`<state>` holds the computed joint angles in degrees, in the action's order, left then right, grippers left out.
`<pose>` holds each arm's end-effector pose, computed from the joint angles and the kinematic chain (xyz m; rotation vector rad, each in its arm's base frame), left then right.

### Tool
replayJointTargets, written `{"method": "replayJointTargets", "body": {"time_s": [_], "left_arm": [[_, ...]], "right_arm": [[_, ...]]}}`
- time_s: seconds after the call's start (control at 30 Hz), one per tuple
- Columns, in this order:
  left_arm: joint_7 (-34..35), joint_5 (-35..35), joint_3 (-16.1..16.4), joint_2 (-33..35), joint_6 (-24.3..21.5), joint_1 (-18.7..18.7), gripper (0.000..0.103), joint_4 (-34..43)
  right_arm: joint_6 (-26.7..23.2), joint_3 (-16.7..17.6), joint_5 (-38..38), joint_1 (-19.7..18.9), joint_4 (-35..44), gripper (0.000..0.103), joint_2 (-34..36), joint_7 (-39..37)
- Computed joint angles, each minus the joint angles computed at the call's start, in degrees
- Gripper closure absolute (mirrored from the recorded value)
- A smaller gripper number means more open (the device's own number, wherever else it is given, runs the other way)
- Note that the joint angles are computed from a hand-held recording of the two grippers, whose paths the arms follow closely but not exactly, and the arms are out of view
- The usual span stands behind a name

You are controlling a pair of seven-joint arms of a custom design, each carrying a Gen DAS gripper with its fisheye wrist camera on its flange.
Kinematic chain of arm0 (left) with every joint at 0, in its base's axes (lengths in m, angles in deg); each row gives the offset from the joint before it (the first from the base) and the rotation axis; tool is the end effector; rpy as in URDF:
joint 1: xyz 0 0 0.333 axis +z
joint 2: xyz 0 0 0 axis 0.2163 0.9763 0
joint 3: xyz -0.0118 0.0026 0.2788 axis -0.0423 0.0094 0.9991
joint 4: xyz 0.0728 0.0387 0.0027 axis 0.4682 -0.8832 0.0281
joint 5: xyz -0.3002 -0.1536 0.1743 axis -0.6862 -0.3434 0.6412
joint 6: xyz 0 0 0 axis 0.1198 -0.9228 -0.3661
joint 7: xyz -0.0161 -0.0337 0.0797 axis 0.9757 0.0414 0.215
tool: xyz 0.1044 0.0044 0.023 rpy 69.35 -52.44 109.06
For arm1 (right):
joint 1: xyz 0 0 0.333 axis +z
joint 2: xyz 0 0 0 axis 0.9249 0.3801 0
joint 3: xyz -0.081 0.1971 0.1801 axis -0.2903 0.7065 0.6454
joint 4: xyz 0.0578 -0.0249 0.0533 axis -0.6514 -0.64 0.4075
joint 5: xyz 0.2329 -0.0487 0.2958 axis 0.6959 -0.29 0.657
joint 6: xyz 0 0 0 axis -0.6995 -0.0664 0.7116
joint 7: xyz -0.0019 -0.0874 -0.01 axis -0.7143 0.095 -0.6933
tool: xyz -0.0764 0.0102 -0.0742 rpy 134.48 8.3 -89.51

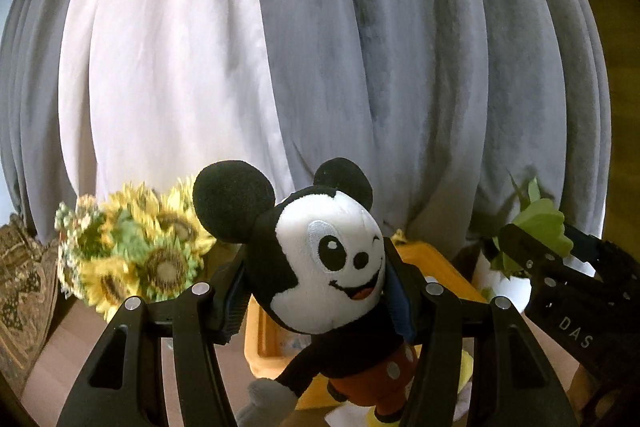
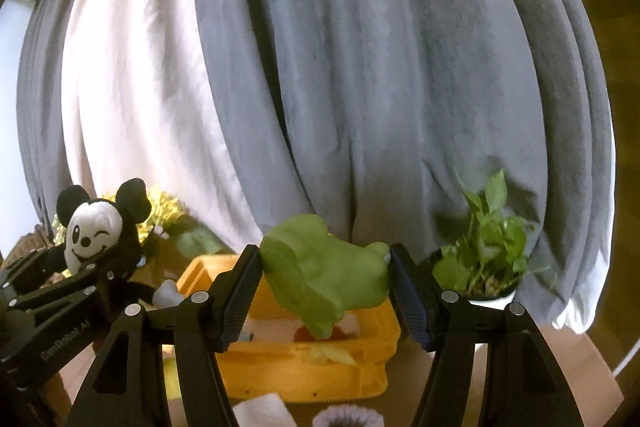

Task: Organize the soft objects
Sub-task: 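Lift the Mickey plush and green frog and carry both over the crate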

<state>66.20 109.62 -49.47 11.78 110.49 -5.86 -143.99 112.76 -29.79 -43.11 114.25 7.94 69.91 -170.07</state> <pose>0.5326 -0.3370 0.5604 -1.2737 1.6398 -1.2136 0.4798 0.4866 0.5437 -1.2513 1.5375 -1.1335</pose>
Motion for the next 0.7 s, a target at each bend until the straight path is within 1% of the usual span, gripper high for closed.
{"method": "replayJointTargets", "body": {"time_s": [0.2,0.37,0.57,0.7], "left_arm": [[4.1,-2.2,0.9,5.5,-0.6,-1.0,0.045,7.2],[4.8,-2.1,3.2,9.4,-2.2,-3.3,0.045,11.9],[12.2,-9.3,4.6,16.1,-2.0,-4.4,0.045,18.9],[19.8,-16.8,4.5,21.2,-2.6,-4.5,0.045,23.9]], "right_arm": [[2.1,-1.4,0.3,-0.9,4.1,0.038,2.5,-1.5],[3.9,-3.2,2.6,-1.3,8.6,0.038,5.6,-4.0],[6.6,-5.2,8.5,-2.1,14.7,0.038,10.7,-8.6],[7.9,-6.8,13.4,-2.5,18.8,0.038,14.5,-12.2]]}}
